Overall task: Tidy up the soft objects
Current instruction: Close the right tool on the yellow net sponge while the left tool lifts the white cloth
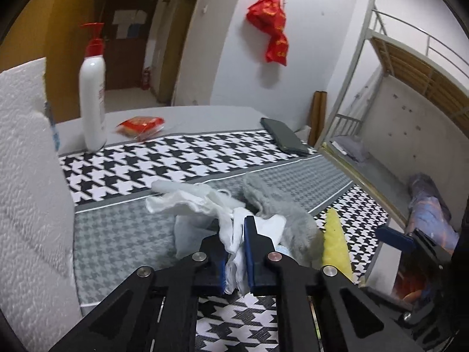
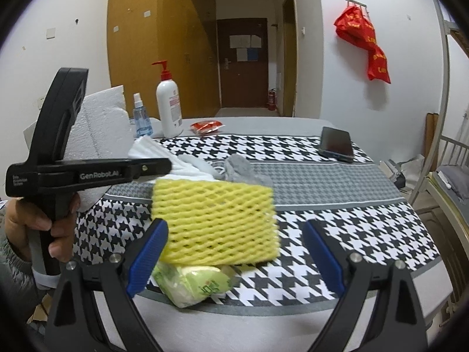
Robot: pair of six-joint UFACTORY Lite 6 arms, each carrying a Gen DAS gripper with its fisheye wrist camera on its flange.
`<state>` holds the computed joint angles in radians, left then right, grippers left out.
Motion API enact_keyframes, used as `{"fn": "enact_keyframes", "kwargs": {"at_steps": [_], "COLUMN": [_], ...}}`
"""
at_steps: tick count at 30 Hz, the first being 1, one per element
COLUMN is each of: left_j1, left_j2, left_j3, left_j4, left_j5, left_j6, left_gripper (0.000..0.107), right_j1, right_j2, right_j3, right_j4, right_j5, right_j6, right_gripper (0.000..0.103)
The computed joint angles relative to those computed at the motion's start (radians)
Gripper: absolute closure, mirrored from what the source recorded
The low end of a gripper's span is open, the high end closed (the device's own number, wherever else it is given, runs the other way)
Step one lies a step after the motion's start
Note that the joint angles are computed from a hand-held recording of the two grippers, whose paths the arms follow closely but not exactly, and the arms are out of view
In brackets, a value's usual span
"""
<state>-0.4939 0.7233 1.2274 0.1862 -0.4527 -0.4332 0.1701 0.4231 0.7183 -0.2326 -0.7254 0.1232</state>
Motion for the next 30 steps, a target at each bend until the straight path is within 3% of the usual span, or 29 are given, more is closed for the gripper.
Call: {"fn": "enact_keyframes", "kwargs": {"at_steps": [10, 14, 26, 30], "left_j1": [0.021, 0.028, 0.019, 0.012], "left_j2": [0.004, -0.007, -0.036, -0.048], "left_j3": [-0.024, -0.048, -0.096, -0.115], "left_j4": [0.039, 0.074, 0.092, 0.086], "left_j5": [-0.05, -0.087, -0.151, -0.179], "left_j6": [-0.005, -0.034, -0.021, -0.003], "left_gripper": [0.097, 0.097, 0.097, 0.102], "right_j1": [0.092, 0.108, 0.033, 0.017], "right_j2": [0.046, 0.071, -0.044, -0.046], "right_j3": [0.065, 0.097, -0.007, -0.007], "right_j4": [0.055, 0.109, 0.009, 0.06], "right_j5": [0.063, 0.107, 0.107, 0.129], "right_j6": [-0.077, -0.112, 0.048, 0.04], "right_gripper": [0.009, 0.037, 0.089, 0.091]}}
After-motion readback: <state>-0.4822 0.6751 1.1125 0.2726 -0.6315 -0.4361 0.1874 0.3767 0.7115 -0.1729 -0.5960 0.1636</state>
